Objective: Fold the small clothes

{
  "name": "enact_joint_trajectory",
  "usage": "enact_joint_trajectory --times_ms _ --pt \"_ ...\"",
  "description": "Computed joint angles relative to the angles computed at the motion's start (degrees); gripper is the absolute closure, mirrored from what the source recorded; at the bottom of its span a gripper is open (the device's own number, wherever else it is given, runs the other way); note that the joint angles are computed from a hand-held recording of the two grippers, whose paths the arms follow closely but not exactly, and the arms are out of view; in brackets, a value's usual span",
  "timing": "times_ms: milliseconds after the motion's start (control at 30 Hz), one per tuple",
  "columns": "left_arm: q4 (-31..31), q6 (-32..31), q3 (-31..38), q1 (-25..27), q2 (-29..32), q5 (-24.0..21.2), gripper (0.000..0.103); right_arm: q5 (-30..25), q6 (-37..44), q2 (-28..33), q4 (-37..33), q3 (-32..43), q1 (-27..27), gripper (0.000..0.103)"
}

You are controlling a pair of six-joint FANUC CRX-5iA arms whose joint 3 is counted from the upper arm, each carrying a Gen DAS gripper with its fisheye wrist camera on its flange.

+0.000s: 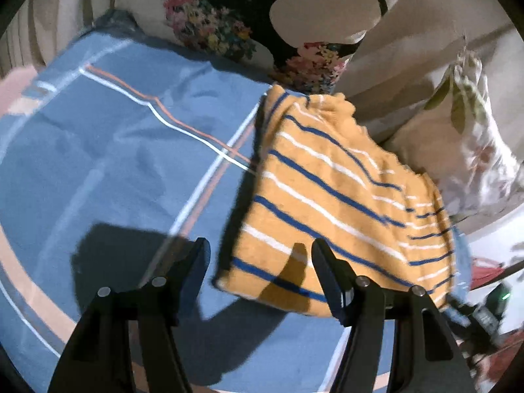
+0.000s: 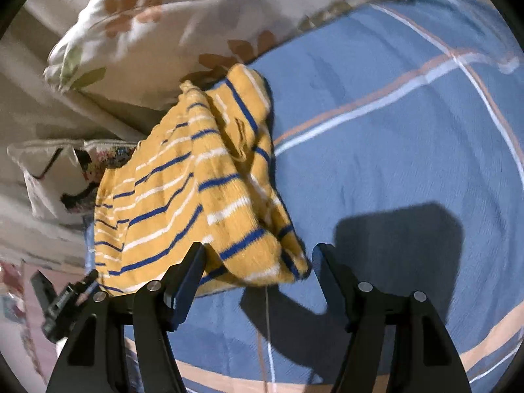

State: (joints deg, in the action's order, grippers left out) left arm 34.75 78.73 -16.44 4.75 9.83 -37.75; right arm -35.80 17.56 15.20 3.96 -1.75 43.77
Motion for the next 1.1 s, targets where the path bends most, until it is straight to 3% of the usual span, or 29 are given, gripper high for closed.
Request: enact_joint_trajectory --times_ms 133,333,567,700,933,1100 --pt "16.69 -10.42 -5.66 0.19 0.06 0.96 0.037 2.38 0.51 -0.38 -2.22 -0.87 0.32 0.030" --pt "28.26 -16.89 -7.33 0.11 2.50 -1.64 0.031 5.18 1.13 1.14 -4.26 0.24 0.14 0.024" --pt "28.34 -15.84 -8.61 1.68 1.16 -2.37 0.031 9.34 0.69 2.34 -6.54 0.72 -1.09 0.024" --pt "31.42 -16.91 -11.08 1.96 -0.53 -2.87 0.031 9.83 0.14 3.16 -6.52 1.64 -1.12 0.024" --pt "31.10 -16.94 -10.52 0.18 1.27 -5.83 0.031 11.22 -2.19 2.98 -5.74 0.63 -0.70 0.023" --pt "28.19 -15.85 -7.13 -1.46 3.11 -3.02 0.031 11.01 -2.73 3.83 -4.61 1.37 -0.69 0.023"
